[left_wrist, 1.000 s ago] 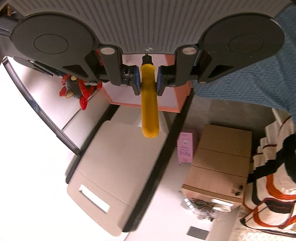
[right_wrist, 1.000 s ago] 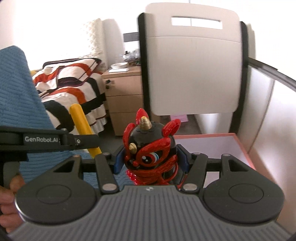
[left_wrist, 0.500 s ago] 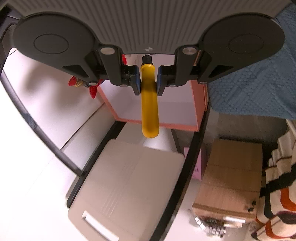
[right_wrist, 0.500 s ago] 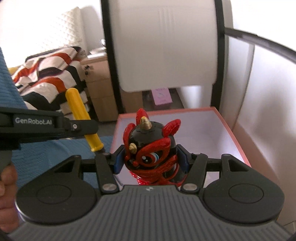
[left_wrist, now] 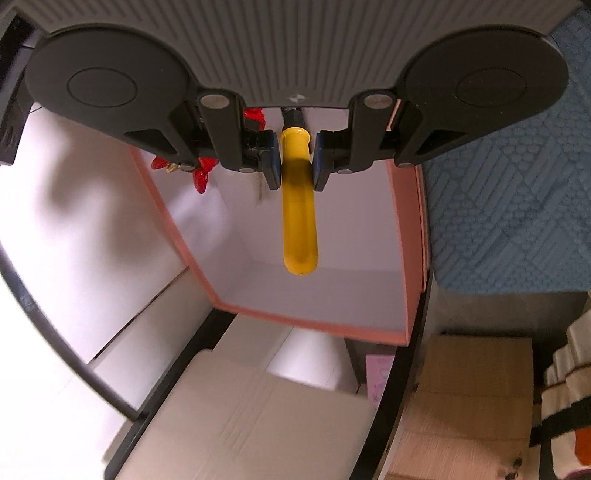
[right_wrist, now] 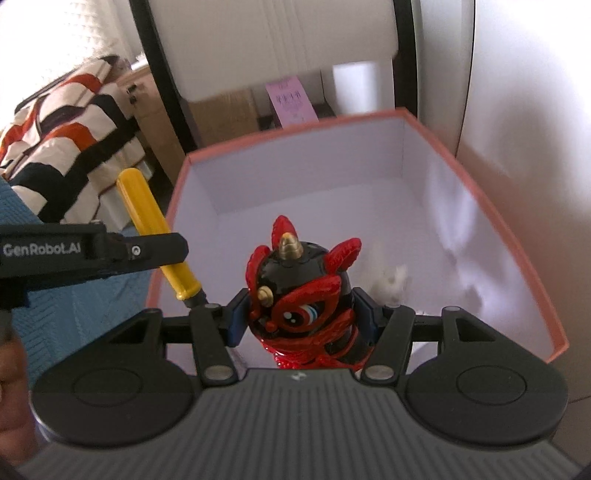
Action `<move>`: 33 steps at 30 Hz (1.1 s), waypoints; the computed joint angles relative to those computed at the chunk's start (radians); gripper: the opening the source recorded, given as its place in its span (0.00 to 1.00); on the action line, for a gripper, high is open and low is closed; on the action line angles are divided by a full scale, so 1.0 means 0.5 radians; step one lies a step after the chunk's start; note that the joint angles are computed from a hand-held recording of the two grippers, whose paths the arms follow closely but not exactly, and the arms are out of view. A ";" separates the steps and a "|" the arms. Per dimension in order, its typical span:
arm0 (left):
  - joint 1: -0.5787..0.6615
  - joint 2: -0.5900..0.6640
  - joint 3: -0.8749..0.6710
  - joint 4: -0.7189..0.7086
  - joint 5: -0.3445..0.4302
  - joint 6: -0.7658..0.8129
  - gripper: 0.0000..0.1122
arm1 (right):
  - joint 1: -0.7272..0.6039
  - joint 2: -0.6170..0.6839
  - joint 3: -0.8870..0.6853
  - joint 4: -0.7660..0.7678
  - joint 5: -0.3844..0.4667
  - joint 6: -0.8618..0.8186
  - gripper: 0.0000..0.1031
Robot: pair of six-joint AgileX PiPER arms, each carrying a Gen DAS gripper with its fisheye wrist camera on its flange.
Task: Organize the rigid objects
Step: 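Open the left tool to drop the screwdriver while the right tool releases the figurine into the box, then raise both open tools up and away from the pink box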
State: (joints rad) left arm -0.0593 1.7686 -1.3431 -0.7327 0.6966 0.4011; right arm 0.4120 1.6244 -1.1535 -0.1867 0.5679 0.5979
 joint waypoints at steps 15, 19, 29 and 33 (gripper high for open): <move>0.027 0.029 0.059 -0.024 0.027 0.024 0.20 | -0.029 0.025 0.001 0.121 0.056 -0.138 0.63; 0.058 -0.066 0.089 -0.038 0.032 0.052 0.20 | -0.024 -0.054 0.021 0.051 0.018 -0.013 0.63; 0.243 -0.516 0.090 -0.079 0.170 0.124 0.20 | 0.141 -0.336 -0.086 -0.310 0.105 0.289 0.63; 0.332 -0.692 0.097 -0.115 0.247 0.170 0.20 | 0.240 -0.426 -0.139 -0.413 0.166 0.370 0.63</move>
State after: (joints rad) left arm 0.1066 1.4224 -1.2944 -0.7901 0.8203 0.4861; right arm 0.5321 1.4115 -1.2230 -0.3930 0.6507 0.7830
